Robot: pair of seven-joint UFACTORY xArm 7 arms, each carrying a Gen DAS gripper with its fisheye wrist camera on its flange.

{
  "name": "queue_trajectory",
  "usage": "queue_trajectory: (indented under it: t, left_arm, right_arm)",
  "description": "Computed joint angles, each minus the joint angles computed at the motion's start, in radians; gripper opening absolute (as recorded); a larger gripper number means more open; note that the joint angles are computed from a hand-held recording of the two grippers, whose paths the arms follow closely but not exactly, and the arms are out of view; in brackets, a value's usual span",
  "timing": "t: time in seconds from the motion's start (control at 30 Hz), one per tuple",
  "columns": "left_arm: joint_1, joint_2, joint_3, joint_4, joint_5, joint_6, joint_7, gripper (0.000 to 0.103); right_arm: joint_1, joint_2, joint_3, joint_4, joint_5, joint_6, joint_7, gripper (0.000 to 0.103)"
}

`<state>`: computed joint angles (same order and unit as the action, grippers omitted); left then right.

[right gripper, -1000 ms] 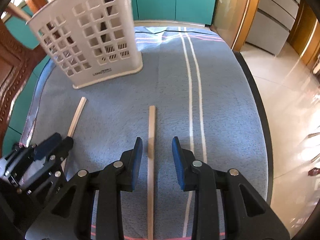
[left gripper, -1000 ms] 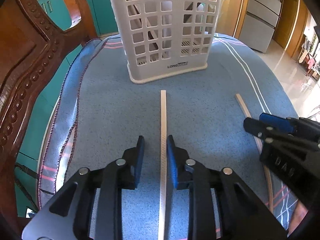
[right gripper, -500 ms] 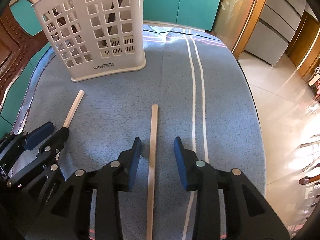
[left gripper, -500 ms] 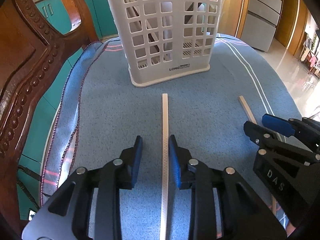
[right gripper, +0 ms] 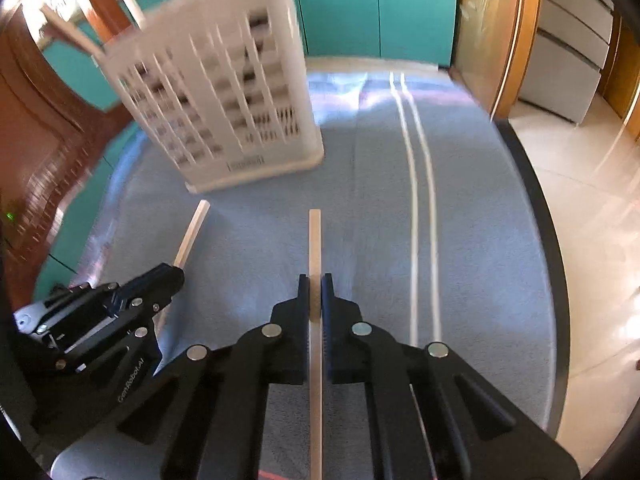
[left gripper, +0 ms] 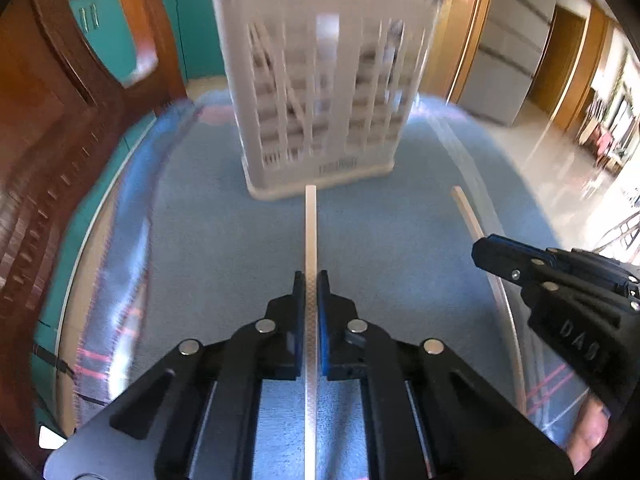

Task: Organize utensils
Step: 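Close the left tool on the white chopstick while the right tool grasps the light wooden one, then lift both chopsticks over the white holder and open both tools to drop them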

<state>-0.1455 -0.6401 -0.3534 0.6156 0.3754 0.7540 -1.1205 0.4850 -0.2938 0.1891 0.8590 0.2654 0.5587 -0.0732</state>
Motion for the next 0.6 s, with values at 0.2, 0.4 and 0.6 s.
queue_trajectory:
  t: [0.2,0.4,0.6]
  left_arm:
    - [0.018,-0.221,-0.006,0.032,0.017,0.020,0.011,0.007]
    - [0.175,-0.338,-0.022,0.157,0.071,-0.079,0.058,0.007]
    - [0.492,-0.384,-0.063,0.204,0.131,-0.310,-0.043,0.007]
  right_arm:
    - [0.069,-0.142,-0.115,0.003,0.224,0.028,-0.192,0.006]
    - [0.092,-0.234,-0.171,0.078,0.369,0.011,-0.282,0.006]
    - [0.114,-0.128,-0.194,0.272,0.477,-0.124,-0.328,0.006]
